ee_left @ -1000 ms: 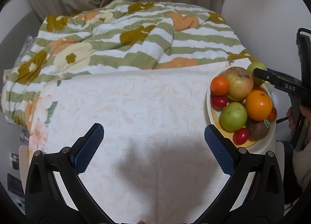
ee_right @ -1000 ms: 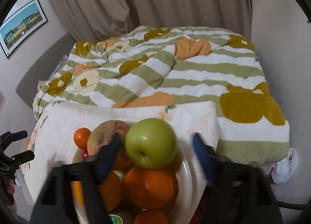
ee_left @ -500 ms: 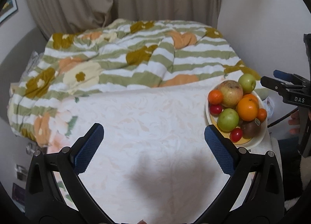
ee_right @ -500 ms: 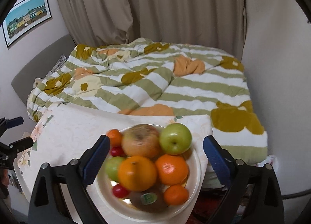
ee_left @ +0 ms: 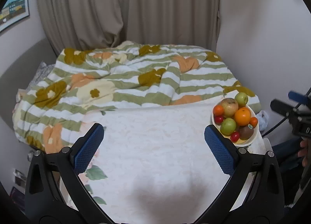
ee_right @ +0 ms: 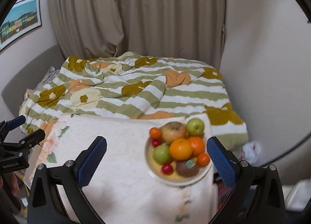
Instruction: Organize fruits
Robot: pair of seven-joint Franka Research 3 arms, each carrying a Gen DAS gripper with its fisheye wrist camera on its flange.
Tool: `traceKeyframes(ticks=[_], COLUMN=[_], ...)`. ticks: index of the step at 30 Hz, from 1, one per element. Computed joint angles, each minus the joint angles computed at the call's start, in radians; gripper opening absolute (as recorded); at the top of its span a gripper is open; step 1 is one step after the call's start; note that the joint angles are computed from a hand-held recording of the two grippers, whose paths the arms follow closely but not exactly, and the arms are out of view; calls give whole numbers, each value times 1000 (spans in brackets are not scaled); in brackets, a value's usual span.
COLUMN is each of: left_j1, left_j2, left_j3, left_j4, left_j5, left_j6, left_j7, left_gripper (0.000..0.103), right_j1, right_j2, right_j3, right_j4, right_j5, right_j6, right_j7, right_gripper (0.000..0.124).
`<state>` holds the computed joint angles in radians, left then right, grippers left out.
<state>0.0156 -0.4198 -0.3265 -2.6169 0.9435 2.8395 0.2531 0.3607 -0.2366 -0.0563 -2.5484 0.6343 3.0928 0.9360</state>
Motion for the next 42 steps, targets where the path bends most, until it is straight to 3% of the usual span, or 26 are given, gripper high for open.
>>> traceKeyframes(ticks=[6,13,23,42], left_j1=[-9,17,53,74], left_j2=[-110,-199,-272,-311], left_j3=[20,-7,-44,-60], left_j4=[-88,-160,-203,-229], left_j5=[-36,-90,-161,-236], left_j6=[32,74,96,105], left_j7=[40,83,141,205], left_gripper=[103,103,103,103], right_j1=[-184,-327,-343,-322], right_j2=[-73,-140,-165,-173], right_j3=[202,358,369,347], right_j4=[-103,-170,-189,-193], right_j5=[-182,-320,-429,-497], right_j6=[47,109,116,105], right_j7=[285,448,569,632], right_gripper=[103,103,103,103])
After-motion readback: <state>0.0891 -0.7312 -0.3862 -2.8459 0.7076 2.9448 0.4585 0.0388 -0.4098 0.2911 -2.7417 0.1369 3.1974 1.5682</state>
